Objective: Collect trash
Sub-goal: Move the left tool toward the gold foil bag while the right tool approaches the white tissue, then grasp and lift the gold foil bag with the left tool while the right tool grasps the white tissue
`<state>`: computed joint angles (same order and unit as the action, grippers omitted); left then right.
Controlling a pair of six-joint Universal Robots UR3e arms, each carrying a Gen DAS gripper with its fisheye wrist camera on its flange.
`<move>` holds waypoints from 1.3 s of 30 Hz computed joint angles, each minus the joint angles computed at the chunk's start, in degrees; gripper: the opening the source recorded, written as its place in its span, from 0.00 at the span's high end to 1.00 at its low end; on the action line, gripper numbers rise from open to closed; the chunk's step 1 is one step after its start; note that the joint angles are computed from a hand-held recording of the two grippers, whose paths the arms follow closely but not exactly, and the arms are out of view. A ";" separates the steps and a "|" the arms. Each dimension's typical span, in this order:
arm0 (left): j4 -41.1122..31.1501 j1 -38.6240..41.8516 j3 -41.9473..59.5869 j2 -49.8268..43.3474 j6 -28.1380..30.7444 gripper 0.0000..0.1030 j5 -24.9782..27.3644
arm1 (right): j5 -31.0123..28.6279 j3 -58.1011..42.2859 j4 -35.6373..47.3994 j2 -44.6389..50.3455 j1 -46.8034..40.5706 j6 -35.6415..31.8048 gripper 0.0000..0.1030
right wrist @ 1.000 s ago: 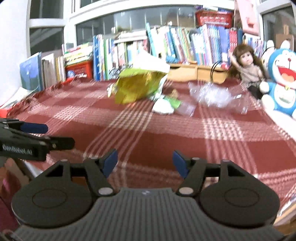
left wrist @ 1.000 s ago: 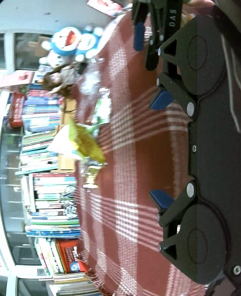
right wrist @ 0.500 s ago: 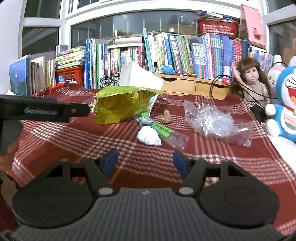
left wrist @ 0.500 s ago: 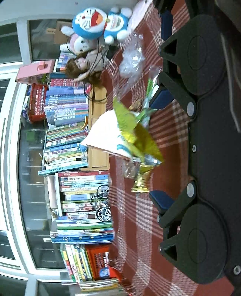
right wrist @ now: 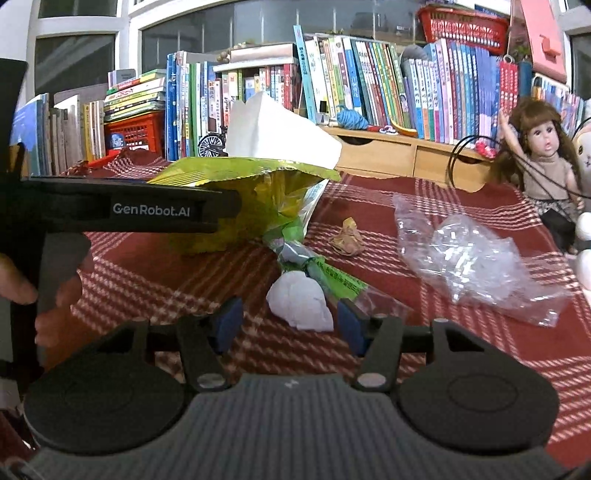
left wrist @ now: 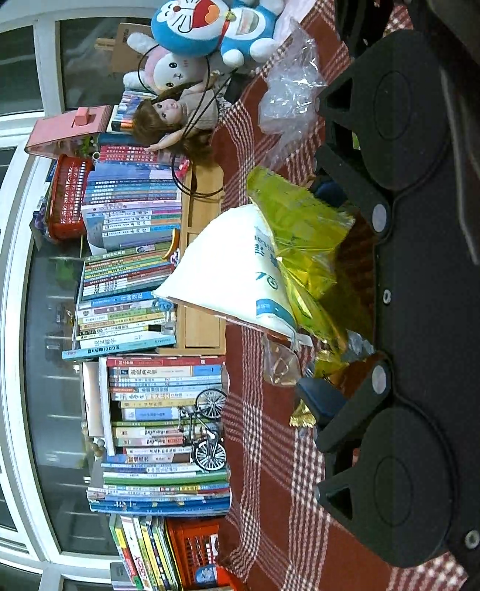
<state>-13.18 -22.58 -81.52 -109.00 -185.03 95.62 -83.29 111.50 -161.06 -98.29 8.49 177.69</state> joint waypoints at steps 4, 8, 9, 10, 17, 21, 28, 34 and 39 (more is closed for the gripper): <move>-0.97 0.43 1.87 -1.85 -0.16 0.50 -1.72 | 0.12 -2.71 -1.29 4.86 0.06 0.86 0.36; -0.85 -0.83 1.92 -2.04 0.26 0.81 0.79 | -0.28 -3.83 0.09 6.35 0.23 1.73 0.61; -0.43 -0.97 1.16 -1.44 0.67 0.82 0.93 | 0.46 -3.08 -0.23 5.65 -0.25 1.84 0.61; 0.18 -1.10 0.42 -0.93 0.84 0.83 1.23 | 1.43 -2.10 -0.43 4.62 -0.82 2.01 0.61; 2.90 -0.88 -6.99 6.56 -0.42 0.90 0.65 | 3.62 4.19 -0.65 -2.82 -2.72 2.08 0.62; 3.78 -1.27 -11.57 11.63 0.26 0.90 0.76 | 4.02 6.88 0.25 -6.95 -2.97 2.34 0.62; 3.69 -0.90 -22.98 23.85 -0.14 0.90 -0.59 | 3.32 10.38 2.34 -13.66 -2.11 2.42 0.62; 1.58 -0.32 -32.03 35.38 -0.72 0.90 -1.40 | 2.94 13.08 4.38 -19.46 -1.47 3.20 0.62; -2.68 -0.72 -36.82 44.25 -1.05 0.90 -1.05 | 1.28 14.88 6.31 -24.12 0.80 4.94 0.62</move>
<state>-15.86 -23.30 -118.35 -64.75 -186.08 94.57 -82.01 126.38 -154.75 -122.41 9.29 182.63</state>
